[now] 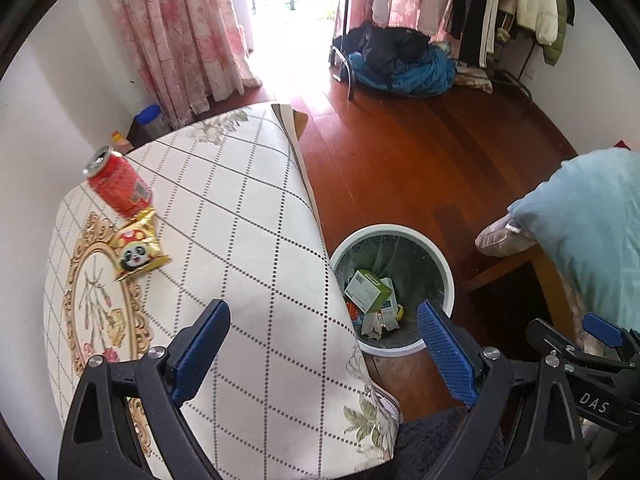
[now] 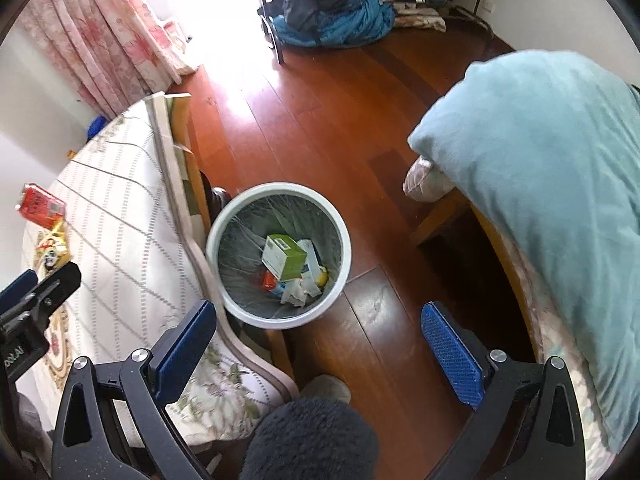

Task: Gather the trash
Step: 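Move both open grippers back toward the cola can and snack bag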

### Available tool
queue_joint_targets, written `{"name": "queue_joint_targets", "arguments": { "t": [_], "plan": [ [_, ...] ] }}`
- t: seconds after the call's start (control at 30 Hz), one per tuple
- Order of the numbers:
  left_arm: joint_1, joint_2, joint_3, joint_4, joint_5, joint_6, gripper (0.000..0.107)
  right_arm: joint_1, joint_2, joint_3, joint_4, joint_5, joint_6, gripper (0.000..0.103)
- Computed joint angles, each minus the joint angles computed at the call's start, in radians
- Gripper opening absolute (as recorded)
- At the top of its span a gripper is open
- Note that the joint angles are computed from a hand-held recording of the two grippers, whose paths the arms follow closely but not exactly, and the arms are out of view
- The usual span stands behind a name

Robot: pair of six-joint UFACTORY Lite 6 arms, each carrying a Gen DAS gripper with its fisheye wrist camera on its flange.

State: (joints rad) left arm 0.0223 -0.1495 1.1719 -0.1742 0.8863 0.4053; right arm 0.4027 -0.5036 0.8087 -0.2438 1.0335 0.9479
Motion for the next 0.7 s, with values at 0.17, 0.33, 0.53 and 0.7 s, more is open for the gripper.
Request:
{"name": "queue_joint_targets", "arguments": {
  "t": [0.17, 0.33, 0.53, 0.7],
  "plan": [
    [0.113, -0.05, 0.037, -0.057, 0.062, 0.085, 0.096, 0.149, -0.01, 0.107, -0.06, 0.117, 0.142, 0.103],
    [0.25, -0.028, 0.053, -0.059, 0.03, 0.155, 0.096, 0.219, 0.069, 0.207, -0.031, 0.107, 0.182, 0.103],
    [0.544, 0.218, 0.123, -0.056, -0.103, 0.298, 0.096, 0.273, 0.371, 0.359, 0.092, -0.126, 0.115, 0.103],
    [0.7, 0.593, 0.368, 0.083, -0.2, 0.231, 0.097, 0.35, 0.895, 0.835, 0.158, -0.21, 0.014, 0.103]
  ]
}}
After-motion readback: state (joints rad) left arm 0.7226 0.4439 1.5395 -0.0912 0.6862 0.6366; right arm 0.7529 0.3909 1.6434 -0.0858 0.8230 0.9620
